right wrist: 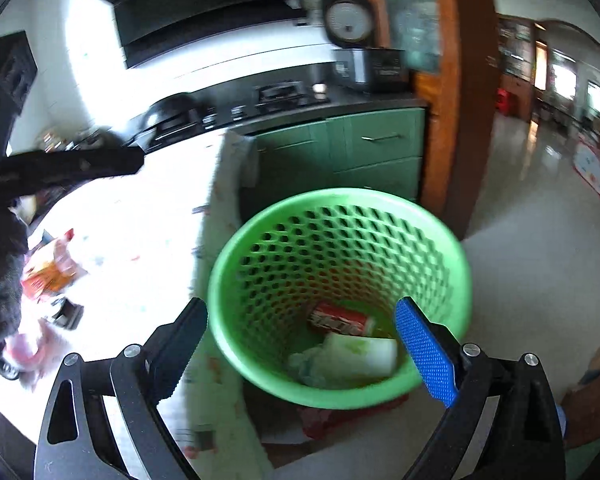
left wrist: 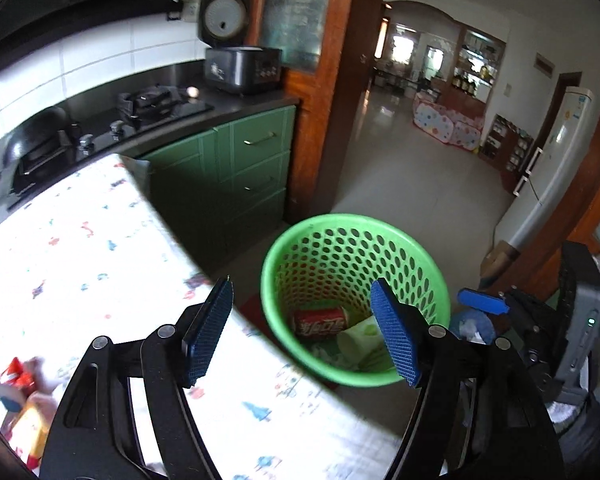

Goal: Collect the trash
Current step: 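Carry the white paper cup to the green basket with the left tool and release, then grasp the clear plastic cup with the right tool while left tool grasps red paper cup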

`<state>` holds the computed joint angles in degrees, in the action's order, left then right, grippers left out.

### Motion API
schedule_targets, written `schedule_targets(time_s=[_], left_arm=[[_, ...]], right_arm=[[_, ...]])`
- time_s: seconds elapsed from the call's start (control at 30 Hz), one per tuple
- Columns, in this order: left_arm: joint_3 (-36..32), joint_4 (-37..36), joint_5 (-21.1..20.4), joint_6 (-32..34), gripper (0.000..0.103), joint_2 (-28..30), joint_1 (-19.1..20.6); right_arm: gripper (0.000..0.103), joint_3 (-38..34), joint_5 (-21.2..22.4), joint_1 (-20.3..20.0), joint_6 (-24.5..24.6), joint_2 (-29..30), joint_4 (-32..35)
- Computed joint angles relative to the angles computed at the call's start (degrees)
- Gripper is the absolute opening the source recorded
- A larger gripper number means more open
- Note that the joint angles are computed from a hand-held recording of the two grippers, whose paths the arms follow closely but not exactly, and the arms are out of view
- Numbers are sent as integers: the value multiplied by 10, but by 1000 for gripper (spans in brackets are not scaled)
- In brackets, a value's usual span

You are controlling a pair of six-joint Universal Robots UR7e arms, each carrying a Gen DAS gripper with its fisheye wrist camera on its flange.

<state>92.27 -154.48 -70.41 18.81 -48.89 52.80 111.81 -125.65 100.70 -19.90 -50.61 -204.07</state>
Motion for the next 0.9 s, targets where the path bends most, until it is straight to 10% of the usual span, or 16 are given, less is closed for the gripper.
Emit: schedule_targets(time_s=[0.9], left_arm=[[182, 16, 112, 25, 73, -278, 69]], right_arm=[[92, -344, 73, 69, -88, 235, 325]])
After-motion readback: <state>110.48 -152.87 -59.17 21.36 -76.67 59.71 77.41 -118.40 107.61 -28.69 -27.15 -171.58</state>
